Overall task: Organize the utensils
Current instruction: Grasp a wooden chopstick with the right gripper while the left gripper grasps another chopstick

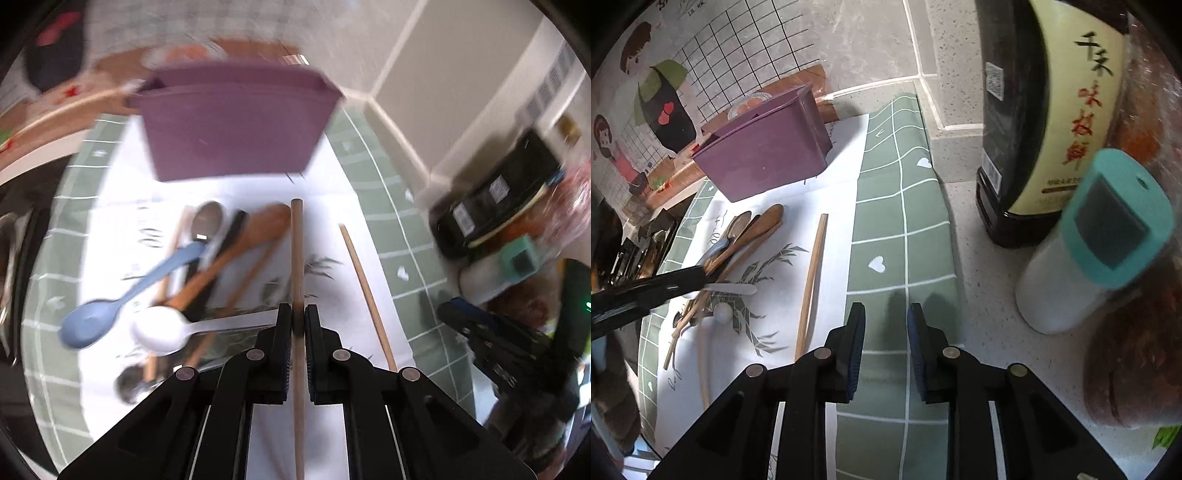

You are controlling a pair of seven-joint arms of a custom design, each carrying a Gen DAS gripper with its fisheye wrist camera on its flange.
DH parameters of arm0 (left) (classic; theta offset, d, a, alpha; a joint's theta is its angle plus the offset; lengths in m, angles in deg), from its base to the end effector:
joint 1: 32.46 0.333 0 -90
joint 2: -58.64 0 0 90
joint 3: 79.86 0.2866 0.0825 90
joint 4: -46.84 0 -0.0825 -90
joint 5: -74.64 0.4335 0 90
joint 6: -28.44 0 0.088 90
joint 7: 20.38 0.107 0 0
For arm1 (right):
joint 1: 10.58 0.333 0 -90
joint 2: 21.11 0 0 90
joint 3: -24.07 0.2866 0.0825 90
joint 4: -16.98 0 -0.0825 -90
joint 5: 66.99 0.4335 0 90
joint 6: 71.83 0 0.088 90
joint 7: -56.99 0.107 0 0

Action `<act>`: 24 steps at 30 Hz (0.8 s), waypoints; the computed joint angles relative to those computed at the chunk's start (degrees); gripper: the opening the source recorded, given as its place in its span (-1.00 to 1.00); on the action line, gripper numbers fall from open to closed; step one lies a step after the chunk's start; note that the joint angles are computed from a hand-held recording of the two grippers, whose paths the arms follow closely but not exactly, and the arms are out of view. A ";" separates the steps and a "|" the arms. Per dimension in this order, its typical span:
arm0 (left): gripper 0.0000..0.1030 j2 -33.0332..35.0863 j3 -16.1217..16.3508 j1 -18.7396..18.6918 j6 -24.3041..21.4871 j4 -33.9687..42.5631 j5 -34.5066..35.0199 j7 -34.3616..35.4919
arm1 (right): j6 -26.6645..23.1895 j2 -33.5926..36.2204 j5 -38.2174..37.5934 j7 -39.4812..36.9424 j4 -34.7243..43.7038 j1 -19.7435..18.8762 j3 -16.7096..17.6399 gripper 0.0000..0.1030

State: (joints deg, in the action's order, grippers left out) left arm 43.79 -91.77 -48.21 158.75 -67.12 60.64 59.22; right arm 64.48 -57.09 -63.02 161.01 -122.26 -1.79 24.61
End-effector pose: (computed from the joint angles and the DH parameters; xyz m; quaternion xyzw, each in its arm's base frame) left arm 0.5061 -0.2832 0.5950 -0.6070 0.7441 -0.2760 0.0406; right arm 0.4650 0.0775 0.5526 -0.6365 0.7164 -0.1335 0.2525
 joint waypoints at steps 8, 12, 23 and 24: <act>-0.86 -8.57 2.69 0.67 1.73 -6.56 -2.83 0.07 | -0.14 8.95 3.97 -3.97 6.70 3.33 -0.46 -0.57; -0.86 -11.71 2.94 1.11 2.07 -8.90 -2.60 -0.45 | -0.19 13.94 3.82 -5.24 10.75 4.06 0.71 -0.57; -0.86 -15.53 4.83 0.85 2.17 -11.85 -4.56 -0.06 | -4.66 20.04 -1.16 -3.25 17.44 3.86 2.07 -0.68; -0.86 -15.54 4.92 0.85 2.12 -11.81 -4.78 0.02 | -5.02 19.91 -0.39 -4.34 17.41 4.07 1.72 -0.81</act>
State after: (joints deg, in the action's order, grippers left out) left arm 28.25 -86.85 -47.36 160.88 -78.93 55.86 59.24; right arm 59.45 -37.18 -63.42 156.67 -104.84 2.28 26.34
